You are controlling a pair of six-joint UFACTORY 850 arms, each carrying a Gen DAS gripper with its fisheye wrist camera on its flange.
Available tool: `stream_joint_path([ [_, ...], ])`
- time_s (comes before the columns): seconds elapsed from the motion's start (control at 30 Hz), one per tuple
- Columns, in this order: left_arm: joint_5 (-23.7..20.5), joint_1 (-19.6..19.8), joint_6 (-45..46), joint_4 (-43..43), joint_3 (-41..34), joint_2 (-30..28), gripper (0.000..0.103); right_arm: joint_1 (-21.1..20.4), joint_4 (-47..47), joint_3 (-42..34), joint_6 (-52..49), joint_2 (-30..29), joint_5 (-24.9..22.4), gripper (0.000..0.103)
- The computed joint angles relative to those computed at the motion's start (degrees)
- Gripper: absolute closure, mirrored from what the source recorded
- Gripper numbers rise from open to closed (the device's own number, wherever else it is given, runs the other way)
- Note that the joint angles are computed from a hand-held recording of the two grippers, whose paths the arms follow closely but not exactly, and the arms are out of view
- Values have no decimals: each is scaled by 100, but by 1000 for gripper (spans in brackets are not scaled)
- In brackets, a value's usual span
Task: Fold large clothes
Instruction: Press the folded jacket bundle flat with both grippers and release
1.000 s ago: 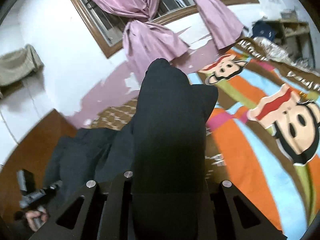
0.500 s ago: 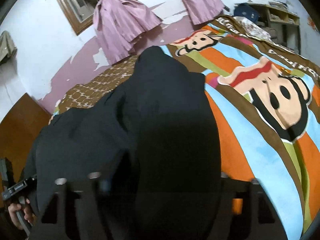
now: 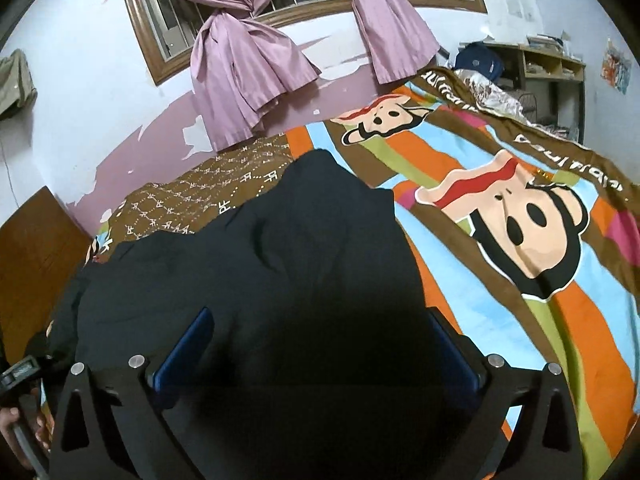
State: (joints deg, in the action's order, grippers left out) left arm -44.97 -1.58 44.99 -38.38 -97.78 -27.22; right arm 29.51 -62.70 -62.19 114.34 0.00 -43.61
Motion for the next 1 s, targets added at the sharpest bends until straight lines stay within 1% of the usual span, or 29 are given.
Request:
stream_joint_path([
  [0.07, 92, 32, 120, -212, 98, 122, 1, 48, 0, -4, 15, 41, -77, 0],
  [0.13, 46, 34, 125, -200, 110, 186, 1, 106, -20, -21, 19, 73, -186, 0],
  [0.23, 125, 28, 198, -201, 215, 330, 1, 224, 74, -112, -89, 91, -440, 0],
  [0.37, 325, 84, 944, -723, 672, 727, 1, 438, 56, -253, -210, 70, -805, 0],
  [0.5, 462, 91, 1771, -1249, 1068, 1128, 1, 612, -19, -296, -161, 97, -955, 0],
  [0.6, 415, 103, 2456, -1767, 1319, 1426, 1, 757, -104, -369, -217, 89, -1127, 0],
  [0.73, 313, 146, 3080, -2212, 1526, 1700, 1, 959, -173, -459, -305, 112, -1290, 0],
  [0.8, 392, 162, 3220, -2392, 1648, 1857, 1, 1068, -224, -494, -338, 130, -1384, 0],
  [0.87, 372, 233, 3286, -2590, 1720, 1957, 1, 1201, -314, -535, -366, 139, -1485, 0],
  [1.0, 146, 433, 3281, -2986, 1745, 2053, 1, 1431, -503, -617, -376, 123, -1628, 0],
])
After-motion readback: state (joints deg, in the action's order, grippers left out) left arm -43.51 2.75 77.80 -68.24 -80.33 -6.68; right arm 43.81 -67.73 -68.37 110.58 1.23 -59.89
